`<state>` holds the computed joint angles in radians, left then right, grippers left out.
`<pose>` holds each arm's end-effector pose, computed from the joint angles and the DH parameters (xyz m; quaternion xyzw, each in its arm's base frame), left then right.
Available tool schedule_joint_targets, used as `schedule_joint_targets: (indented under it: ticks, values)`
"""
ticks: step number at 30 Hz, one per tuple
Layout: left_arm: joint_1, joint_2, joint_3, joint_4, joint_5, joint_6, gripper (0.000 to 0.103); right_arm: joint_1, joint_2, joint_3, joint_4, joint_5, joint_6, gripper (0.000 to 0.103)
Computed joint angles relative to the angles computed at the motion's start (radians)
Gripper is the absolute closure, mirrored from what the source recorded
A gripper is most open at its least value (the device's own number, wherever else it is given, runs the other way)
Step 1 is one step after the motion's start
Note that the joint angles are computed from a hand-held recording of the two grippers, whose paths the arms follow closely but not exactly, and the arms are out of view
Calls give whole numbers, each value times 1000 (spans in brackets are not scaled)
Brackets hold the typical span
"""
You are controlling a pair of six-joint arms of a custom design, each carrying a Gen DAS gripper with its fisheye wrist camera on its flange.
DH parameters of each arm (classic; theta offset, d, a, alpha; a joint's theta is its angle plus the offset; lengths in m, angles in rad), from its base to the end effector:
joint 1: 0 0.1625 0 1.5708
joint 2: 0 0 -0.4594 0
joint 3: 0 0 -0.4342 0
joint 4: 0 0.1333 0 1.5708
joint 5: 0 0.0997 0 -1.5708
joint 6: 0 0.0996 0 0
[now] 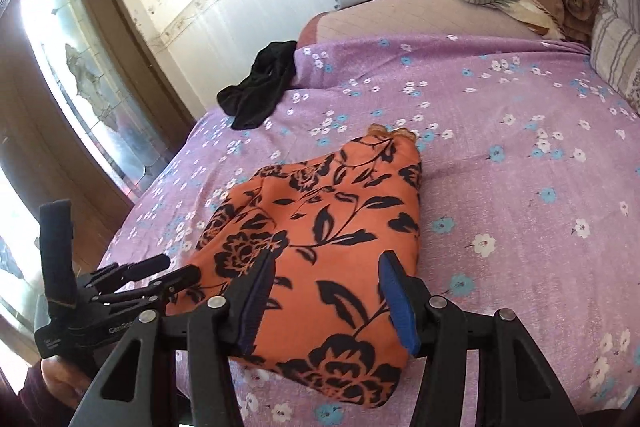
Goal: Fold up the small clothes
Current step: 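Release the folded blouse and pull both grippers back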
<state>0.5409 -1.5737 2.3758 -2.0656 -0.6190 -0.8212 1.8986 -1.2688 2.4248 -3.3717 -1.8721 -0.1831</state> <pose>-0.2137 -0.3785 0.2245 0.1612 0.8663 -0.2799 0.3810 0.2426 -0.3912 0.1877 0.1909 -0.9193 0.3228 0.1193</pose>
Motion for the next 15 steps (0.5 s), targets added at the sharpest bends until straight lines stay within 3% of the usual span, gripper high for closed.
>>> schedule_joint_targets:
  ticks: [3,5,10,15]
  values:
    - [13,7,17,24,19,-20,27,-14,69,-26,104,-52,24,46]
    - [18,-7,23,9,16,-18,25,-15,86,-17,62,-63,-8,46]
    - [3,-12,-1,83,14,-62,25,-16,39,-11,84,-57,34,48]
    - [-54,-26,-26,216,56,-153,25,37,-17,13,21,-123,19,46]
